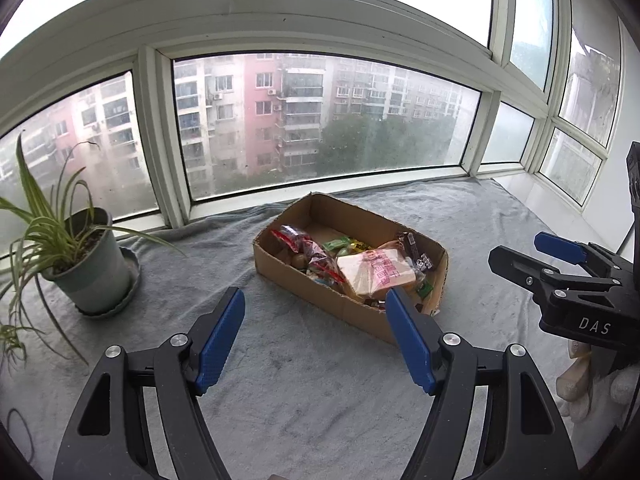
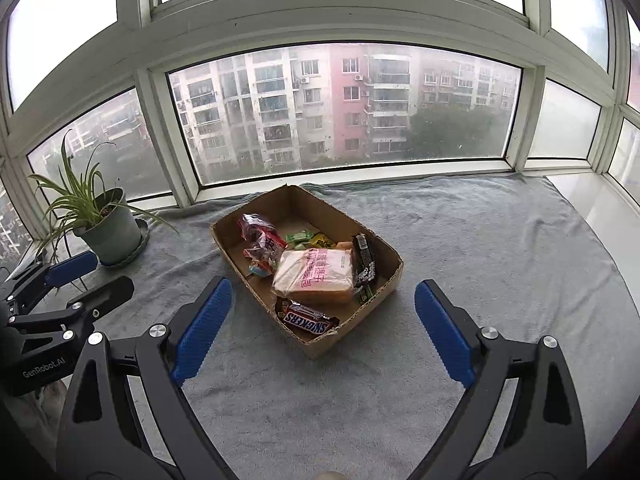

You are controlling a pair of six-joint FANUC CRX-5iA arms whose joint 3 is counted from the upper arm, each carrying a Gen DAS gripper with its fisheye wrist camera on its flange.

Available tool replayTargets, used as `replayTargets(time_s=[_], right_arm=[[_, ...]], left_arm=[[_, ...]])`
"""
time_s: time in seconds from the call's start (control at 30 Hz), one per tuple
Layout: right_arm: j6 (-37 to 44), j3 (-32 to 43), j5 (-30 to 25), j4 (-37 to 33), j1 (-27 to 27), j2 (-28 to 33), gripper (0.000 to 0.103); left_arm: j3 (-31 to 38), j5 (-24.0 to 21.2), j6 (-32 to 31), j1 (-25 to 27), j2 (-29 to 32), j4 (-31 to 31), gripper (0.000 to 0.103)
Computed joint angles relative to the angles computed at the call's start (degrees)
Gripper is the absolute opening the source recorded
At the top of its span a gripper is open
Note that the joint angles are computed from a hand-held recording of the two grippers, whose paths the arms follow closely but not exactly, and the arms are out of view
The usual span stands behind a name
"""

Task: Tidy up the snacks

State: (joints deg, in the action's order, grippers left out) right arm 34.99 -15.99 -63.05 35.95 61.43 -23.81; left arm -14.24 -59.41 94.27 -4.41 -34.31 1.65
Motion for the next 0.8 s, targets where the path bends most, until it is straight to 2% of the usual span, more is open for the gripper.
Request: replayTargets(time_s=[0.27,0.53,0.8], right_arm=[[-2.84,-1.01,-2.45,3.25,4.41,-1.33,0.095],[-3.19,-1.01,-2.93,3.85,5.03,-1.37,0.095],[-3.48,-0.98,-3.33,4.08,5.43,-1.62,0.095]], left_arm=[[0.35,-2.38,3.82,-1.79,-2.05,-2.84,0.073],[1.55,-3.48,6.93,-4.52,-2.60,-6.37,0.073],[1.87,-3.35,7.68,-5.18,-2.51,-6.95,0.073]])
